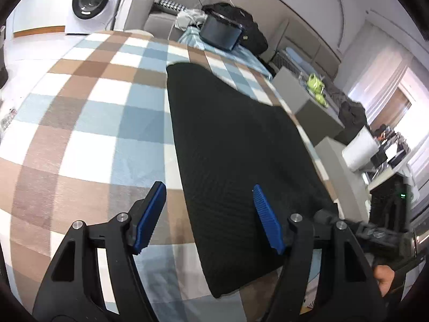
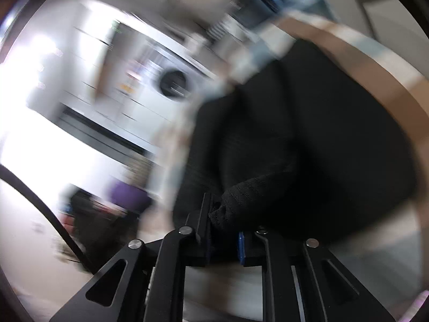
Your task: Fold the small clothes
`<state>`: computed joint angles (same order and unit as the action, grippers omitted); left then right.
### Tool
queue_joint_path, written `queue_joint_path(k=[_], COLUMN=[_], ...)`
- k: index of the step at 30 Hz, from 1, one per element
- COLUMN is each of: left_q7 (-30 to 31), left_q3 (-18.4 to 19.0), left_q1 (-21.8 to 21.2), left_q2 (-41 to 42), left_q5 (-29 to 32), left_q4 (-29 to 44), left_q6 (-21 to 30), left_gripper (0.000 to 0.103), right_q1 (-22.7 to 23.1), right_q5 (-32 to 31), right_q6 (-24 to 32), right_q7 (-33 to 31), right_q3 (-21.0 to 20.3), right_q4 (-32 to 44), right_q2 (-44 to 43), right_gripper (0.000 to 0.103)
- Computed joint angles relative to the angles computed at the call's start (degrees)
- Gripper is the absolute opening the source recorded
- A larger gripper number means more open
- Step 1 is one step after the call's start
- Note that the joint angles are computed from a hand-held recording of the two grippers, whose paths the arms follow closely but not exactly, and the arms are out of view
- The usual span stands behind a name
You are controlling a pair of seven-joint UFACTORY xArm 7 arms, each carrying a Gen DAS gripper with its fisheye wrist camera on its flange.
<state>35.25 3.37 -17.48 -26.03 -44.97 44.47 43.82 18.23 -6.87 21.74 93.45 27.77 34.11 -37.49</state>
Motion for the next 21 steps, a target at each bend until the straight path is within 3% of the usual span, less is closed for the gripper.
queue_joint_path(k=[2, 3, 5, 7, 10, 16, 21], left_q7=[-0.16, -0.23, 0.37, 0.36, -0.2, -2.73, -5.3], left_q3=[-1.12, -1.42, -1.14, -0.89, -0.66, -0.67, 0.04], left_q1=[-0.28, -0.34, -0.91, -1.11, -1.03, 0.55, 2.1], left_q2=[0.03, -0.28, -0.74, -0.62, -0.09, -0.88, -0.9], left_q5=[0.96, 1.45, 1.3, 1.23, 1.19, 3.43, 5.49], left_q4=[-0.33, -0.69, -1.23, -1.36, -0.98, -0.93, -1.15], left_q6=[-0.51, -0.81, -0.9, -0.84, -0.67, -1.79, -2.58], left_gripper=[0.065, 0.065, 0.065, 0.065, 0.065, 0.066, 0.066], right_q1=[2.94, 2.69, 1.19, -1.97, -4.41, -6.69, -4.75], right_q5=[2.37, 2.09, 0.08, -3.4, -4.82, -5.54, -3.94], right_q6=[6.36, 8.0, 11.79, 15.87, 9.87, -5.64, -9.76], right_q7=[-1.37, -0.71, 0.42, 2.51, 2.58, -4.78, -11.75], right_q3=[-2.16, -1.73, -0.19, 2.09, 1.21, -2.89, -8.14], right_q4=[0.59, 0.68, 1.39, 2.62, 2.03, 7.12, 11.24], right_q2=[0.58, -0.68, -3.78, -7.55, -7.6, 9.91, 22.23], right_gripper=[0.021, 0.029, 0.042, 0.044, 0.044, 0.045, 0.045])
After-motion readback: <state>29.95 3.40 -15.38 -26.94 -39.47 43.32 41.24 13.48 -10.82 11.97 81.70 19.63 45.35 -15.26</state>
